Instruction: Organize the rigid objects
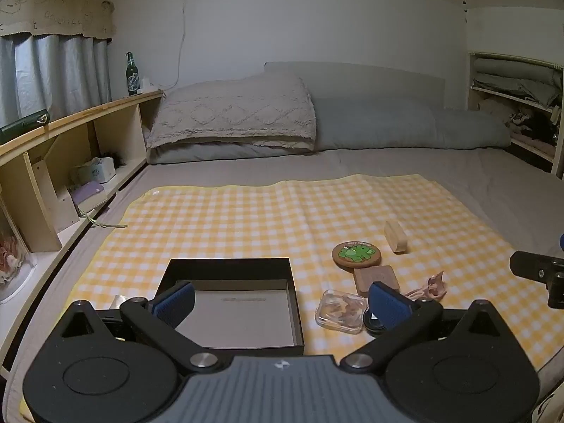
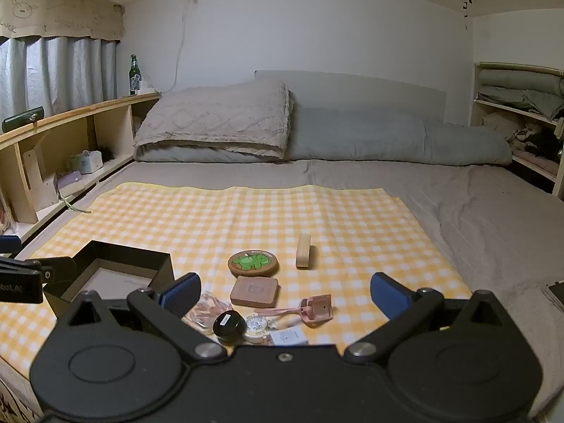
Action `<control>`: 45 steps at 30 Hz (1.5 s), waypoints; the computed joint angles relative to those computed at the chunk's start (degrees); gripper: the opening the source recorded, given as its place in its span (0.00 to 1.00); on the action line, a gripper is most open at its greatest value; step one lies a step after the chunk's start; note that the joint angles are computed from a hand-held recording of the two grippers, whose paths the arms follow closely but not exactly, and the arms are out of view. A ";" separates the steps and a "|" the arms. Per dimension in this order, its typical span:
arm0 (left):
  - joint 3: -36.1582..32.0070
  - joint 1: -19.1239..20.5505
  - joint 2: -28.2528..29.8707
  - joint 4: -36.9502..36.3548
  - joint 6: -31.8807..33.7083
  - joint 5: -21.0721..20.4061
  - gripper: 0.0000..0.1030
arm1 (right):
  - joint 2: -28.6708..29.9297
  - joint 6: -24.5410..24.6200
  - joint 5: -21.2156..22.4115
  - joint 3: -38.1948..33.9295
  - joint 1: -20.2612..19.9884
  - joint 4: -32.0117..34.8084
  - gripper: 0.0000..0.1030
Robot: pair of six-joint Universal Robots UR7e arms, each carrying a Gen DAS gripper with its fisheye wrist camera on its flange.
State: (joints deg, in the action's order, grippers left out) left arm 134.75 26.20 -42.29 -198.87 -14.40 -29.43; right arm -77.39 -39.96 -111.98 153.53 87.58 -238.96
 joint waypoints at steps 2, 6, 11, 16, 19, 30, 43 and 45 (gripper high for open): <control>-0.01 -0.03 0.06 -0.11 0.12 0.10 1.00 | -0.06 0.18 -0.18 -0.04 0.12 0.27 1.00; 0.10 -0.21 -0.10 0.43 -0.64 0.22 1.00 | -0.12 0.28 -0.38 -0.11 0.27 0.54 1.00; -0.01 -0.09 -0.41 0.91 -0.91 -0.10 1.00 | 0.05 0.33 -0.69 -0.22 0.49 0.46 1.00; 0.02 -0.40 -0.72 1.78 -1.45 -0.04 1.00 | 0.03 0.31 -0.79 -0.19 0.52 0.44 1.00; 0.01 -0.02 -0.41 0.82 -0.92 -0.19 1.00 | 0.00 0.33 -0.84 -0.19 0.54 0.47 1.00; 0.13 -0.08 -0.56 1.07 -1.12 -0.25 1.00 | 0.51 0.68 -1.37 -0.31 0.70 0.20 1.00; 0.33 -0.07 -0.68 0.69 -0.68 -0.39 1.00 | 0.13 0.49 -0.95 -0.35 0.31 0.72 1.00; 0.36 -0.05 -0.68 0.58 -0.54 -0.38 1.00 | 0.15 0.48 -0.98 -0.36 0.31 0.71 1.00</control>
State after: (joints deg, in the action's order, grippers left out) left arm 135.11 26.14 -42.97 -198.30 -14.94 -29.81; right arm -77.24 -39.49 -112.96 153.17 87.90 -238.25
